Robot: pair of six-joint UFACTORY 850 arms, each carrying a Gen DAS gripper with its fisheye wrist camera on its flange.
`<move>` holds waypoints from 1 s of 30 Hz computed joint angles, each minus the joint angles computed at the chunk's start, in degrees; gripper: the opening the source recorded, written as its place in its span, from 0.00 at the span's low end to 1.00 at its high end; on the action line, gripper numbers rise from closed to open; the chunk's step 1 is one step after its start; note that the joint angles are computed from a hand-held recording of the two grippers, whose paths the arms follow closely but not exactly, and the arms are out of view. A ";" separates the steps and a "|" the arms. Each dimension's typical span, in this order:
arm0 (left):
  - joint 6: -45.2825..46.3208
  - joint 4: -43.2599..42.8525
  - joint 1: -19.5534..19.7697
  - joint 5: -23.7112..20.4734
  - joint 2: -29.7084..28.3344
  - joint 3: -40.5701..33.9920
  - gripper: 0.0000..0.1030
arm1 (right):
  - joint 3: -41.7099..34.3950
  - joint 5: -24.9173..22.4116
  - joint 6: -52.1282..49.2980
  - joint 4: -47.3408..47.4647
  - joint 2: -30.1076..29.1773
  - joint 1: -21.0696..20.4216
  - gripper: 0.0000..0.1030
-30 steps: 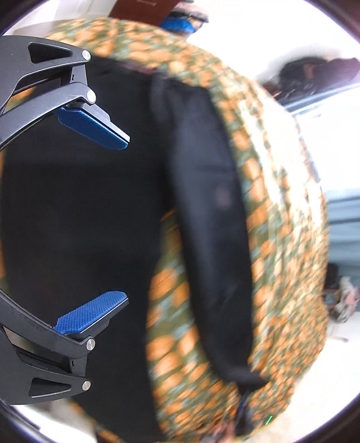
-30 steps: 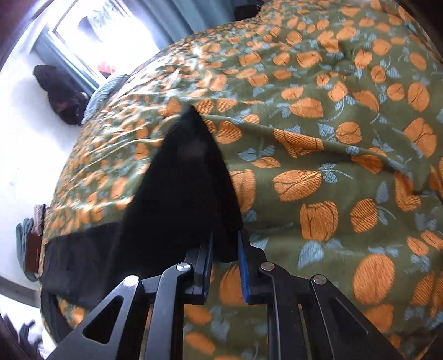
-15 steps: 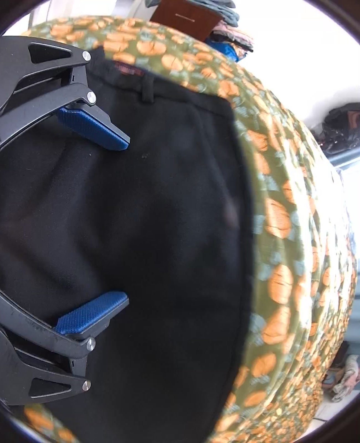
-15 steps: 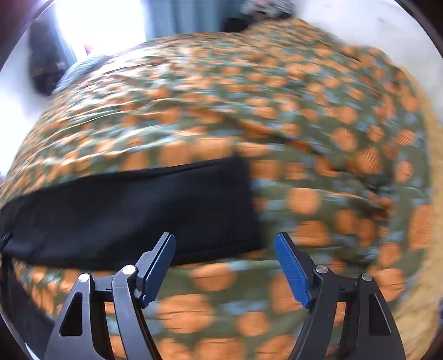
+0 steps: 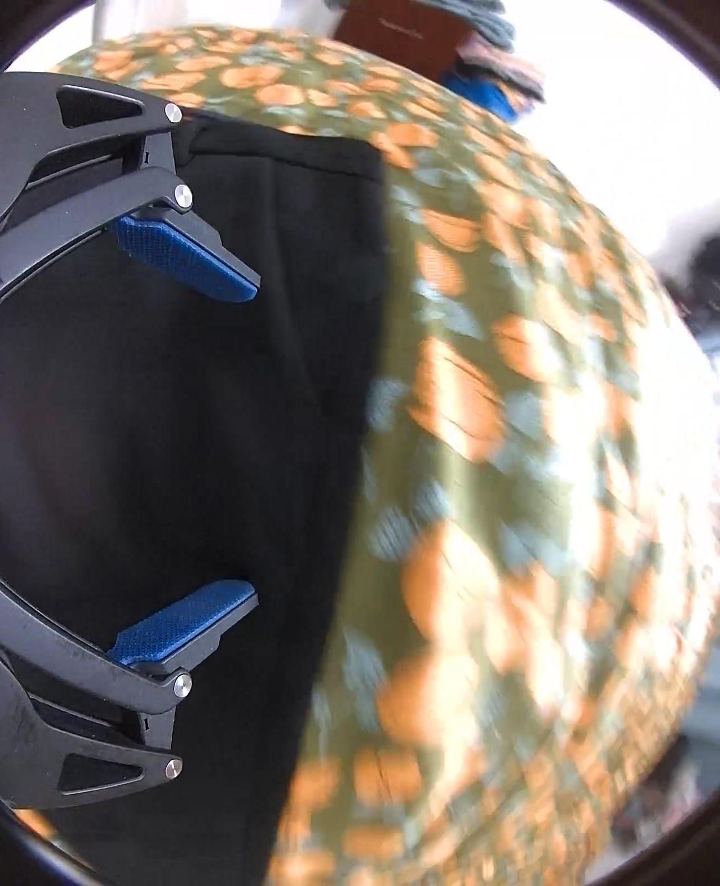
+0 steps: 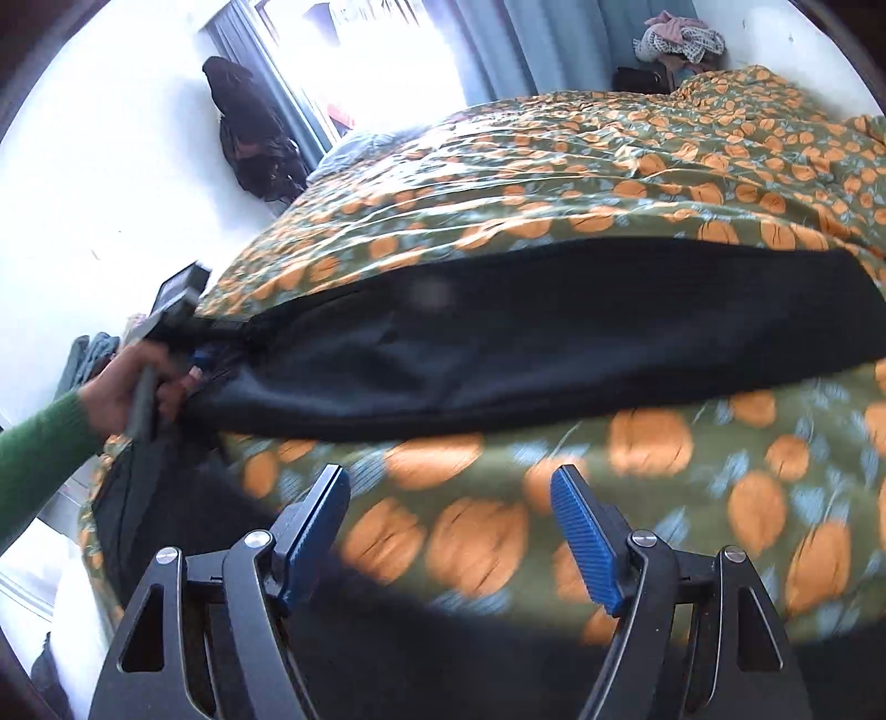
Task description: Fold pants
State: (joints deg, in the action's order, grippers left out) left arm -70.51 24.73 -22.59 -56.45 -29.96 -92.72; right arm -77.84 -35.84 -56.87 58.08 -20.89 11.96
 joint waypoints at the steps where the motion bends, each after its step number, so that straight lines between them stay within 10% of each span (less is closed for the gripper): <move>1: 2.33 -1.57 -0.35 5.79 2.57 2.43 0.99 | 2.45 0.42 -1.10 1.06 1.94 -0.03 0.78; 4: 15.75 -11.19 -1.04 13.03 4.21 4.66 0.99 | 6.83 1.71 -1.91 0.17 5.80 -0.37 0.81; 7: 15.54 -2.94 -3.57 2.45 -2.73 0.02 1.00 | 8.86 1.05 -1.78 -1.13 7.49 -1.00 0.81; 11: 2.94 1.16 -2.98 0.44 -1.63 0.92 0.98 | 10.03 2.79 1.51 -5.71 9.03 -0.83 0.81; 18: -7.78 9.63 -13.15 15.43 17.79 19.46 0.99 | 16.54 6.81 6.20 -9.90 13.02 -1.57 0.83; 22: -6.16 6.66 -21.54 8.45 16.32 22.05 1.00 | 19.25 9.00 8.49 -12.64 13.35 -1.51 0.84; 30: -22.61 5.58 -25.42 2.75 24.19 30.59 0.99 | 20.02 10.07 5.99 -11.44 17.41 -0.54 0.92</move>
State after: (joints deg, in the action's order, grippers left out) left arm -93.11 30.31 -48.01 -53.70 -5.77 -62.13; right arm -57.82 -25.77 -50.89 46.63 -3.48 11.42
